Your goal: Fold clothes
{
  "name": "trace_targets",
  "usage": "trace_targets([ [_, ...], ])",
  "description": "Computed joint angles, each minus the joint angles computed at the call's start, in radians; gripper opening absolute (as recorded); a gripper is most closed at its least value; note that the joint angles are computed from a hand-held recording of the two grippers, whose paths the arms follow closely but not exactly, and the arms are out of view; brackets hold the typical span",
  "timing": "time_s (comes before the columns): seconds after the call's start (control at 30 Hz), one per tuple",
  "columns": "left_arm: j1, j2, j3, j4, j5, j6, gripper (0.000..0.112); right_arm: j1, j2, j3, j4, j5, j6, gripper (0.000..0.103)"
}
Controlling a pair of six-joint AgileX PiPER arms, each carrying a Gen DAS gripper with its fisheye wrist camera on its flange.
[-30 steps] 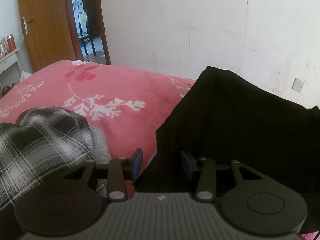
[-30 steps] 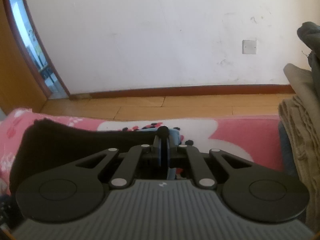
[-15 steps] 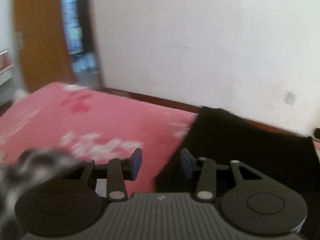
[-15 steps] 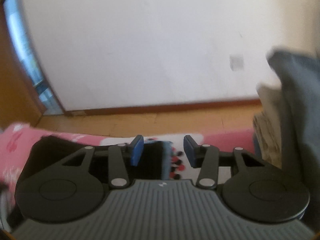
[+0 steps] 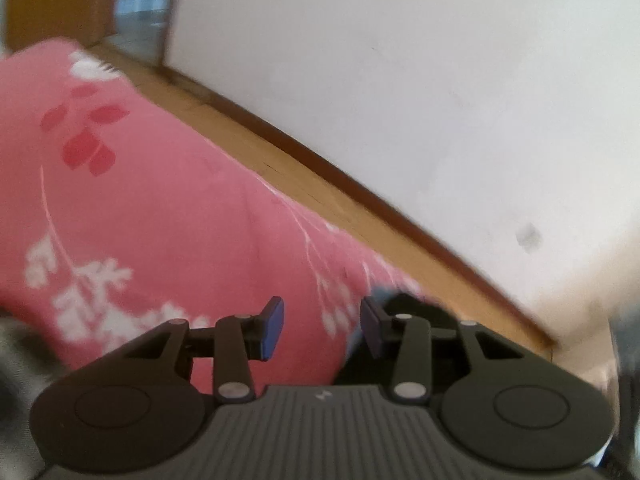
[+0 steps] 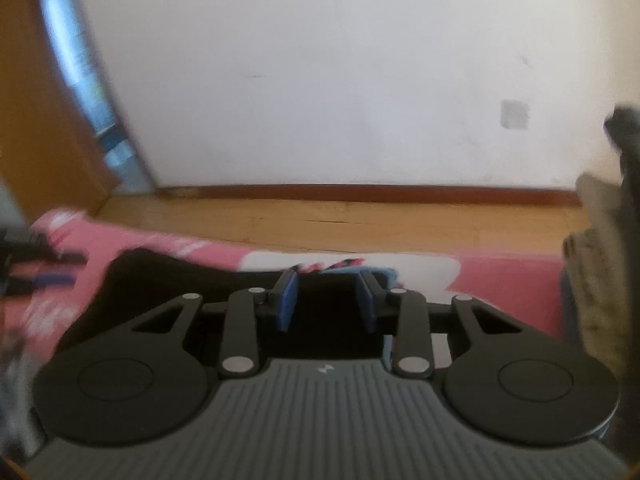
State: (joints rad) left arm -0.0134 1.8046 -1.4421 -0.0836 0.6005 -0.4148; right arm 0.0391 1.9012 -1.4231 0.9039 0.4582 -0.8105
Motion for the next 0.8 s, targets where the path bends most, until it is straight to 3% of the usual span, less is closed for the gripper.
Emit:
trace_targets([
  [0.13,0.008,-0.083,0.051,-0.205,0.21,0.346,0.043,-0.021,-0.162,0.2,0.051,0.155,-0.251,0.031],
  [0.23,-0.042,-0.074,0.087,-0.184,0.315,0.411,0.044,-0.017,-0.23,0.335,0.021,0.181,-0.371,0.03],
  [0.33,-0.098,-0.089,0.148,0.022,0.335,0.28,0.046,-0.041,-0.282,0.449,0.029,0.127,-0.42,0.03],
  [0.43,-0.091,-0.214,0.212,0.043,0.309,0.204,0.045,-0.068,-0.376,0.498,-0.02,0.123,-0.305,0.031],
  [0.53,-0.114,-0.277,0.227,0.096,0.3,0.191,0.048,-0.048,-0.454,0.531,0.007,0.178,-0.285,0.031],
  [0.6,-0.15,-0.275,0.213,0.194,0.319,0.159,0.048,0.035,-0.457,0.541,0.07,0.21,-0.276,0.031],
  [0.67,-0.199,-0.245,0.227,0.372,0.366,0.077,0.047,0.177,-0.401,0.535,0.144,0.175,-0.245,0.031],
  [0.8,-0.214,-0.318,0.411,0.519,0.29,0.046,0.044,0.455,-0.262,0.492,0.202,0.051,-0.092,0.029],
])
